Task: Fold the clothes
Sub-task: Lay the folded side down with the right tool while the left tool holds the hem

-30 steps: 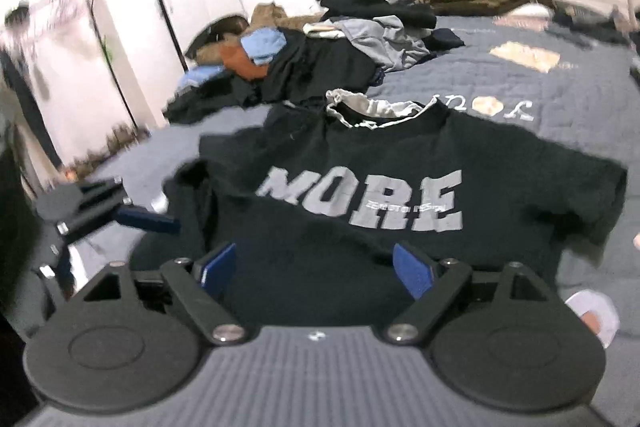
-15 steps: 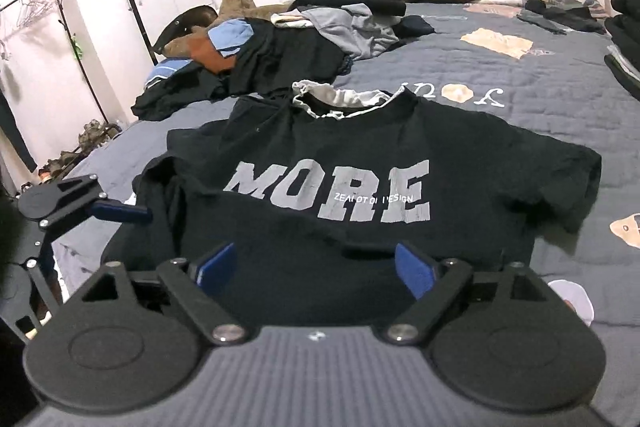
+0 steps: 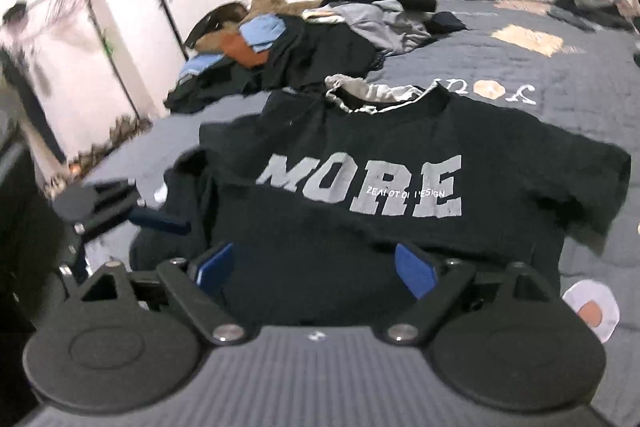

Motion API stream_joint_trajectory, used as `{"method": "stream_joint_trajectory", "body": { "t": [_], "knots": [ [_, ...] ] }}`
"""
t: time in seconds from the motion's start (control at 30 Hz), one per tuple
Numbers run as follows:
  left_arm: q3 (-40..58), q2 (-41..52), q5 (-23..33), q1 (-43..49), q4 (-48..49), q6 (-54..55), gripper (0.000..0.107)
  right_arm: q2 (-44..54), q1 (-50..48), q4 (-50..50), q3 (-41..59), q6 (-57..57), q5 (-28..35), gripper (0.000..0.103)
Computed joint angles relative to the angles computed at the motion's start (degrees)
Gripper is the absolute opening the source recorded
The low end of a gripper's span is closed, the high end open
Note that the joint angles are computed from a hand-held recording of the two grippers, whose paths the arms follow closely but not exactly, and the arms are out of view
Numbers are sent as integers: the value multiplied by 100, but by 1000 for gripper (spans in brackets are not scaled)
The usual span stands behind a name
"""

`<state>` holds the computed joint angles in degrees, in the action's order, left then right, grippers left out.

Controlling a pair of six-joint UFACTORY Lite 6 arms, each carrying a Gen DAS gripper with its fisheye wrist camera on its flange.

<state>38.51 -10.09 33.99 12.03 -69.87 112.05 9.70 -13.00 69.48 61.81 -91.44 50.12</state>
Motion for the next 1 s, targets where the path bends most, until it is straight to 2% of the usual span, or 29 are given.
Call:
{"method": "stream_joint_trajectory", "body": {
  "t": [0.07,0.13,0.2,0.27,0.37,0.4,0.47,0.53,0.83,1.0],
  "knots": [
    [-47,-23,-105,-65,-15,53,93,-39,38,36,-49,-10,-83,86],
    [-57,39,-264,-146,-147,53,70,-98,67,82,-127,-108,-264,86],
    [-32,168,-537,-281,-219,-49,69,-127,87,136,-160,-149,-399,86],
    [-2,315,-633,-343,-238,-28,63,-77,64,142,-118,-86,-344,86],
    [-4,412,-571,-358,-388,82,46,-55,83,114,-108,-110,-316,86],
    [18,465,-560,-365,-398,41,37,-69,92,150,-144,-213,-309,86],
    [95,594,-548,-384,-347,-149,31,-60,127,114,-148,-192,-288,86],
    [195,736,-431,-351,-245,-356,20,-46,162,61,-147,-154,-239,86],
    [397,891,-241,-255,34,-785,13,-103,344,-437,-246,-527,273,86],
    [546,958,-160,-125,80,-947,11,-300,504,-544,-530,-864,118,86]
  ]
}}
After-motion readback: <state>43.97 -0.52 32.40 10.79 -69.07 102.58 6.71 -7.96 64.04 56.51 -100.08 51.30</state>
